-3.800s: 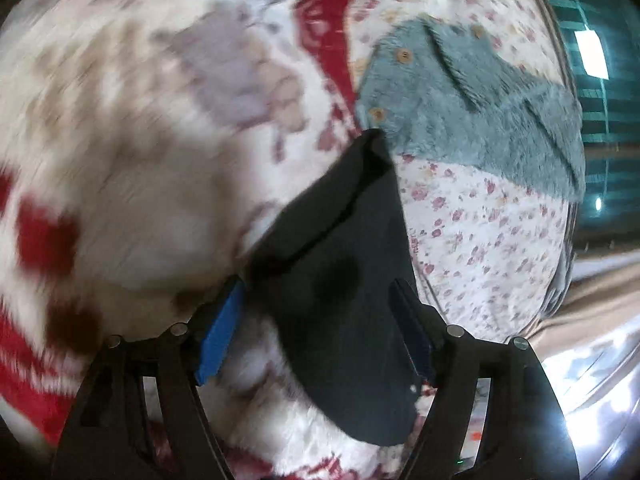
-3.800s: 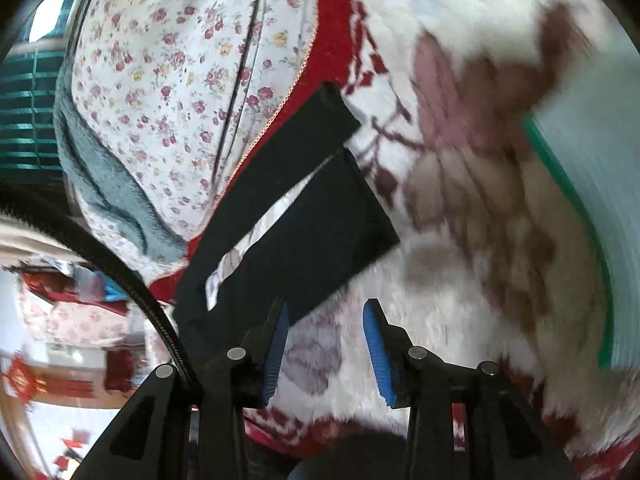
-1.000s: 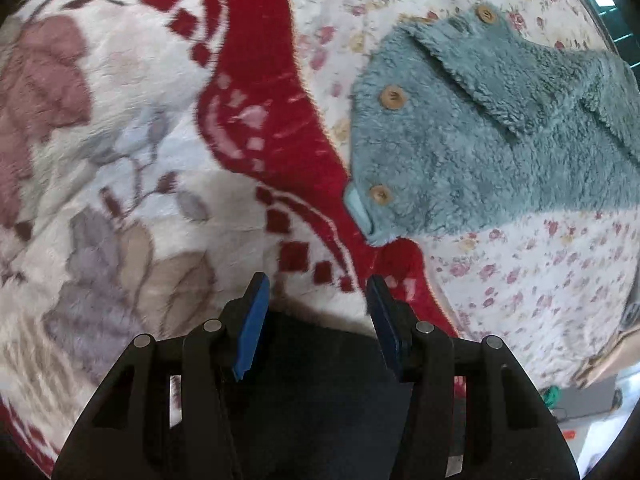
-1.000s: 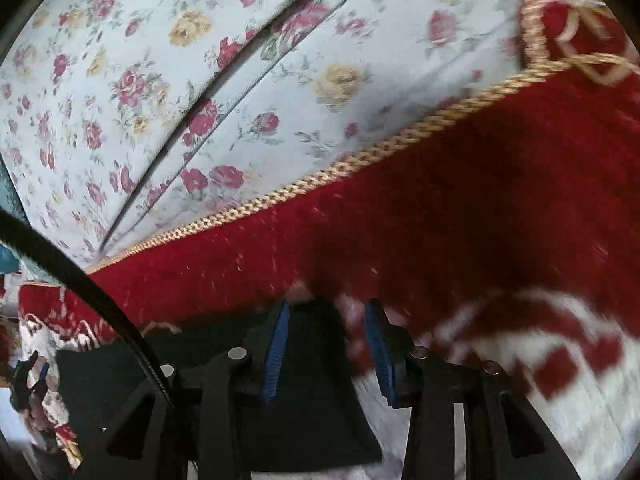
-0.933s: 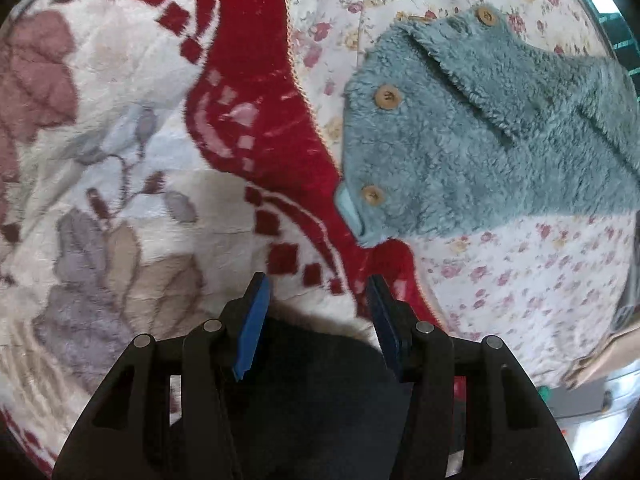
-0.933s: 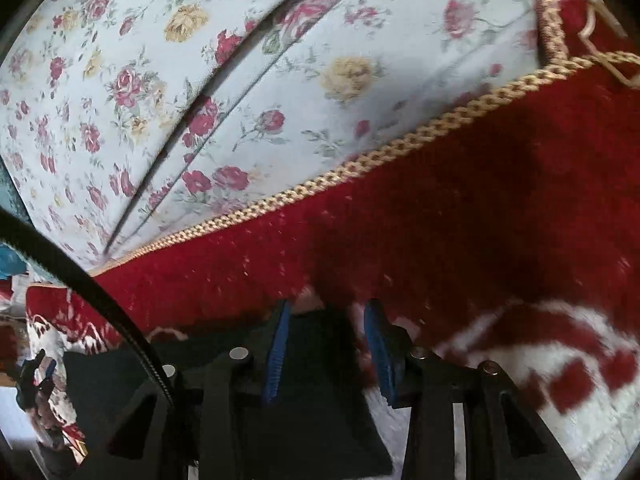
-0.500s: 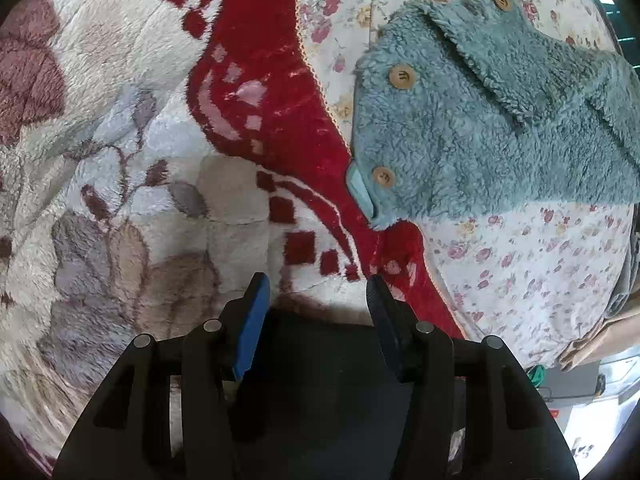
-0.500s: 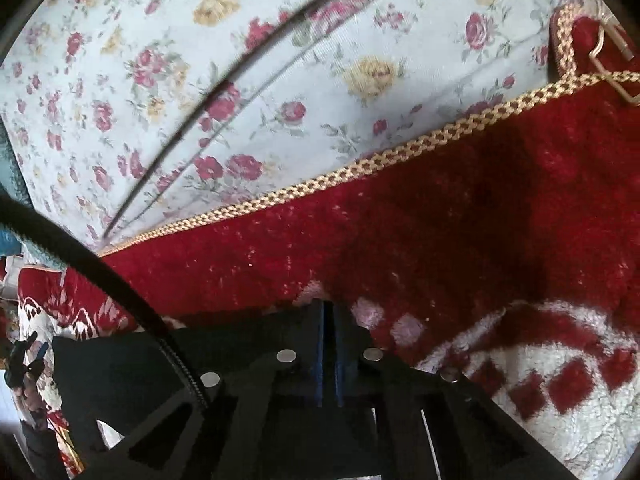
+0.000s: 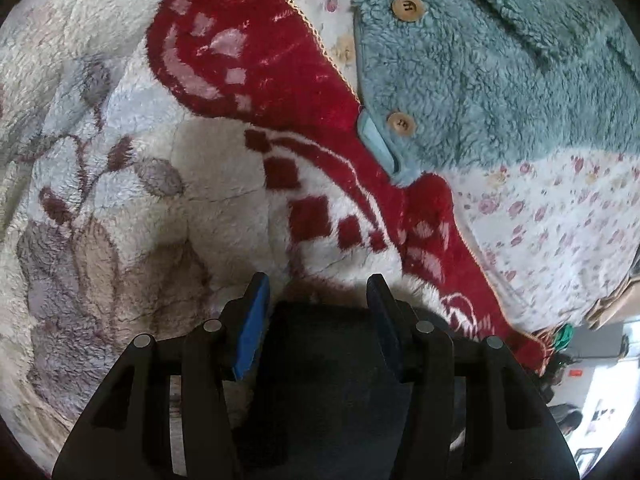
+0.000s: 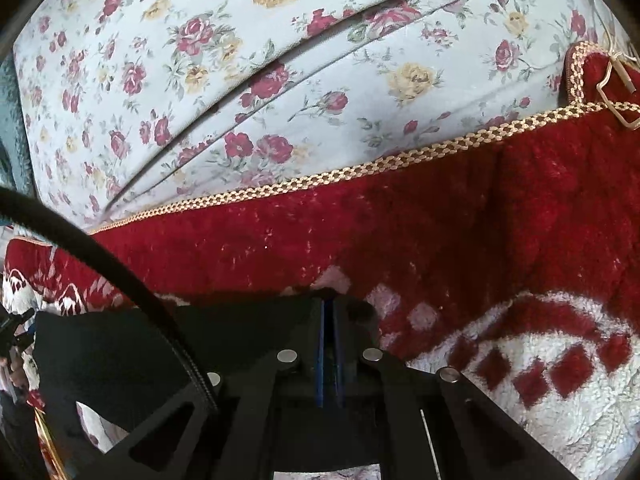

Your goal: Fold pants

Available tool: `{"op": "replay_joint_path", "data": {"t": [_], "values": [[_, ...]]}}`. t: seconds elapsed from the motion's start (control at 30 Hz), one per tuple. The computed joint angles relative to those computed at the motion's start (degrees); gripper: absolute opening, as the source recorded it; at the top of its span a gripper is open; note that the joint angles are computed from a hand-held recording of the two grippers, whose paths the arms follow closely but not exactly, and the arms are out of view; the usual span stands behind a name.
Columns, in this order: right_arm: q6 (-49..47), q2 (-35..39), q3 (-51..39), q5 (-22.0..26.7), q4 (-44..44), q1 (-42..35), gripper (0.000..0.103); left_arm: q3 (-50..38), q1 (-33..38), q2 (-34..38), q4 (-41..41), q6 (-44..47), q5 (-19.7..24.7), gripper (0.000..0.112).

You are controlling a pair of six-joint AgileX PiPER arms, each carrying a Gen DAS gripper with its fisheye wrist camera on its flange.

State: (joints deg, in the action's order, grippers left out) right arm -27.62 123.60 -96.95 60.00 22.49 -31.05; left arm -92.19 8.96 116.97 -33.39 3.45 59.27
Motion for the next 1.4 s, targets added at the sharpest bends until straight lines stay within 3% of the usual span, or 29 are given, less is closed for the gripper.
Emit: {"op": "replay_joint_path", "data": {"t": [0.27, 0.4, 0.53, 0.77, 0.9, 1.13, 1.4], "values": [[-1.14, -0.67, 1.30, -0.24, 0.36, -0.40, 0.004, 1.22, 0.39, -0.30, -4.28, 9.16, 2.96, 0.050], [-1.16, -1.25, 2.65, -1.01, 0.38, -0.29, 0.004, 3.61, 0.02, -1.63, -5.62, 12.40, 0.50, 0.050], [-1.74, -1.39, 2.92, -0.94, 0.82, -0.82, 0.004, 4.99, -1.20, -2.85, -1.96, 10.98, -3.14, 0.014], [-3.37, -3.95, 4.01, -1.82, 2.99, -3.41, 0.002, 10.20, -3.61, -10.16, 1.60, 10.28, -9.26, 0.008], [-6.46, -7.27, 5.65, -0.26, 4.66, -5.98, 0.002, 13.64, -2.89, -16.21, -0.99, 12.41, -9.35, 0.008], [-16.08, -18.84, 15.23, 3.21, 9.15, -12.15, 0.002, 23.00, 1.16, -29.60, -7.66, 16.68, -5.71, 0.008], [-32.37, -33.18, 28.83, 8.30, 11.30, -25.28, 0.001, 37.22, 13.80, -44.50, -14.37, 24.32, 4.02, 0.006]]}}
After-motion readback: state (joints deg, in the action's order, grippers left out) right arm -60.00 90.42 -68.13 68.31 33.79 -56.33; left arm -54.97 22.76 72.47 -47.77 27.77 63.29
